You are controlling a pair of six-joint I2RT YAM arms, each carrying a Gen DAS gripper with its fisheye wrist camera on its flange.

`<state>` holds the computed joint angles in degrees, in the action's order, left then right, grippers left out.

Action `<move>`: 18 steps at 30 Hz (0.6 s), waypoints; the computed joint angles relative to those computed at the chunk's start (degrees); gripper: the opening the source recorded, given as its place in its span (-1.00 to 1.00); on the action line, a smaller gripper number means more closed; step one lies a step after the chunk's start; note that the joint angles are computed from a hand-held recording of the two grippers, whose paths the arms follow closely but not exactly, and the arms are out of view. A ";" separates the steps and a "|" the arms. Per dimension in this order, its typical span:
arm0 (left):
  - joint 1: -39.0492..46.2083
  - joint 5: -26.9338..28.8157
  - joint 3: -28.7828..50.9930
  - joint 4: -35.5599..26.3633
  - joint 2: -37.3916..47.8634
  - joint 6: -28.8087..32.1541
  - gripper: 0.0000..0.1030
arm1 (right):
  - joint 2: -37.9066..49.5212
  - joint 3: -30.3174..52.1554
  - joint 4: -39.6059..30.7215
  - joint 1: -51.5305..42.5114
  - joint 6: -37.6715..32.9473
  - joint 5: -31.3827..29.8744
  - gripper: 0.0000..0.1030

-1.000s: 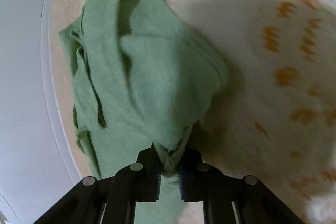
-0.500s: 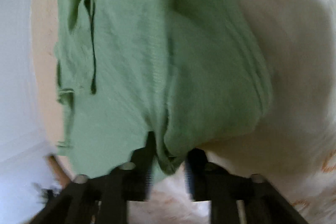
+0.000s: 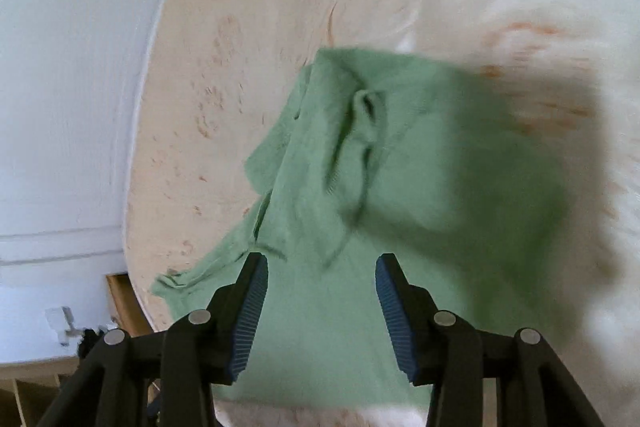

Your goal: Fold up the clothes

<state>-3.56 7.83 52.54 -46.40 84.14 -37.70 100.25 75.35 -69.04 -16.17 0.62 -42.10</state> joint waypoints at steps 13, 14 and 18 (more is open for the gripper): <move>-1.29 4.40 -7.66 9.29 5.78 -1.97 0.26 | 9.48 3.76 15.00 10.37 12.01 1.40 -0.88; -1.19 4.39 -7.92 10.07 5.79 -2.43 0.26 | 9.98 5.01 15.52 11.07 12.45 1.55 -0.88; -1.10 4.38 -8.56 12.19 5.95 -3.52 0.26 | 16.58 13.79 19.16 15.98 17.71 2.11 -0.86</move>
